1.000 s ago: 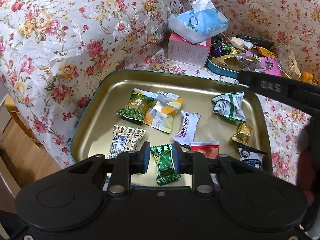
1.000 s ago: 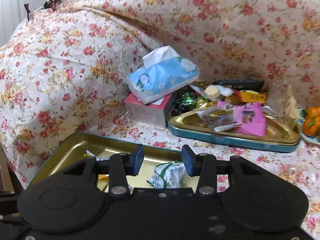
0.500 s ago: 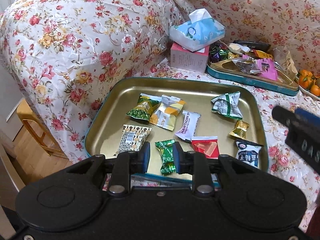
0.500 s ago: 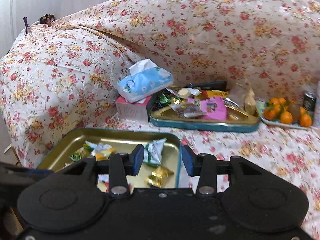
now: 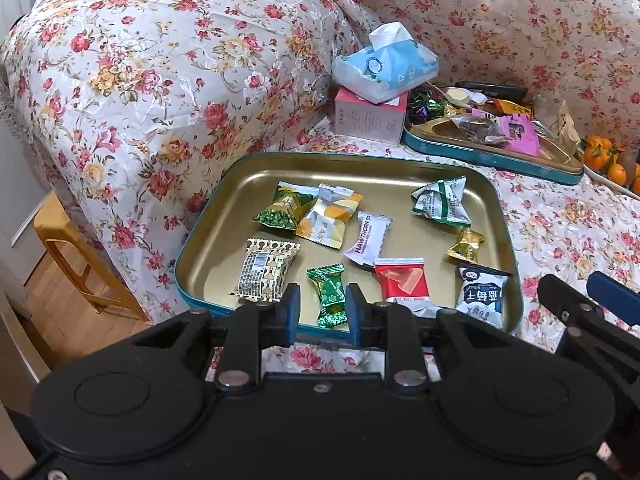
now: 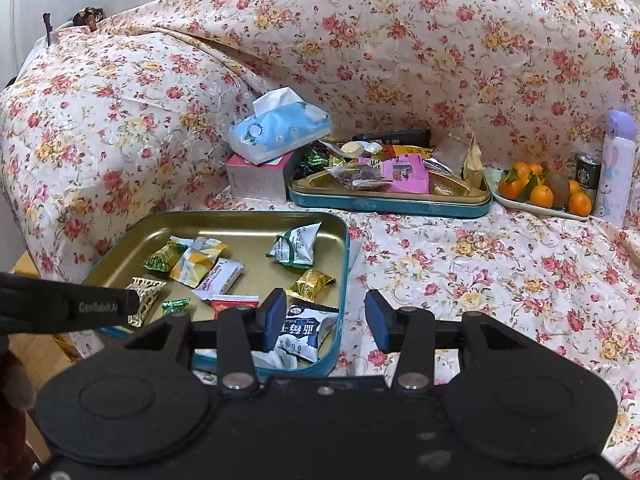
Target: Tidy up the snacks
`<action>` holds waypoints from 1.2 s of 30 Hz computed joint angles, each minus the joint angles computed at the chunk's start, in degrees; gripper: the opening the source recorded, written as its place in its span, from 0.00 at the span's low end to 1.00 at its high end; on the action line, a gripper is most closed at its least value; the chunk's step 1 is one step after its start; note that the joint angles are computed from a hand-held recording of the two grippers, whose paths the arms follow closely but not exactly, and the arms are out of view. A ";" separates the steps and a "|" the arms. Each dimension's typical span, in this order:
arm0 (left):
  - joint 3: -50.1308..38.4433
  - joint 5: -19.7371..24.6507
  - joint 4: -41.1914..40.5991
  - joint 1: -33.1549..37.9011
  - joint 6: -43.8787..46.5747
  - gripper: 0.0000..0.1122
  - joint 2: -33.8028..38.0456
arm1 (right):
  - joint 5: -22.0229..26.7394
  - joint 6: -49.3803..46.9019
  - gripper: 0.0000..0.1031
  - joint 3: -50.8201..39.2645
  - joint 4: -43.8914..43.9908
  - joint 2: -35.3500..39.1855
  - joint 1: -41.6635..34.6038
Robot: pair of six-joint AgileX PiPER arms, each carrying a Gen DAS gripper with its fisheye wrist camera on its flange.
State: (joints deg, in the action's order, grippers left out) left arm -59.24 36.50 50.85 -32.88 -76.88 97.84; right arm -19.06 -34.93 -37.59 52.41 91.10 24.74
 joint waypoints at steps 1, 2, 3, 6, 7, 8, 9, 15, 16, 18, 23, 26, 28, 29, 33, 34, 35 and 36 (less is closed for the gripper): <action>0.19 0.13 0.23 -0.22 -0.32 0.31 -0.15 | 0.11 0.28 0.45 0.09 -0.08 -0.20 0.00; 0.35 0.07 0.38 -0.27 -0.41 0.31 -0.27 | 0.46 1.20 0.45 0.20 -0.91 -0.41 -0.28; 0.52 -0.07 0.39 -0.30 -0.34 0.31 -0.36 | 0.71 1.51 0.45 0.29 -1.07 -0.63 -0.41; 0.68 -0.23 0.18 -0.35 -0.18 0.31 -0.45 | 0.82 1.67 0.45 0.45 -1.00 -0.86 -0.56; 0.67 -0.19 0.06 -0.37 -0.16 0.31 -0.43 | 0.93 1.51 0.45 0.39 -0.89 -0.79 -0.59; 0.66 -0.25 -0.22 -0.35 -0.03 0.31 -0.45 | 0.97 1.37 0.45 0.43 -0.72 -0.78 -0.54; 0.71 -0.43 -0.52 -0.29 0.03 0.31 -0.55 | 0.99 1.11 0.45 0.44 -0.35 -0.77 -0.42; 0.91 -0.82 -0.20 -0.21 -0.08 0.31 -0.76 | 1.04 0.93 0.45 0.55 -0.05 -0.80 0.09; 0.93 -0.91 -0.23 -0.16 -0.06 0.31 -0.79 | 1.11 1.03 0.45 0.52 -0.08 -0.78 0.09; 0.95 -1.10 -0.42 0.06 0.13 0.31 -0.79 | 1.64 1.59 0.45 0.45 -0.99 -0.80 -0.35; 1.11 -1.16 -0.44 0.13 0.24 0.31 -0.79 | 2.06 1.89 0.45 0.52 -1.55 -0.72 -0.45; 1.21 -1.20 -0.50 0.17 0.22 0.31 -0.80 | 2.23 1.86 0.45 0.54 -1.62 -0.76 -0.46; 1.22 -1.13 -0.47 0.18 0.20 0.31 -0.79 | 2.17 1.95 0.45 0.61 -1.73 -0.79 -0.40; 1.26 -1.14 -0.38 0.22 0.16 0.31 -0.82 | 2.20 1.79 0.45 0.58 -1.54 -0.76 -0.40; 1.12 -0.94 -0.41 0.15 0.11 0.31 -0.77 | 2.25 1.56 0.45 0.60 -1.32 -0.81 -0.39; 1.11 -0.95 -0.40 0.16 0.14 0.31 -0.76 | 2.44 1.69 0.45 0.58 -1.58 -0.84 -0.50; 1.09 -0.94 -0.39 0.17 0.17 0.31 -0.74 | 2.46 1.82 0.45 0.63 -1.73 -0.85 -0.50; 1.09 -0.94 -0.39 0.17 0.17 0.31 -0.74 | 2.34 2.20 0.45 0.77 -2.10 -0.85 -0.49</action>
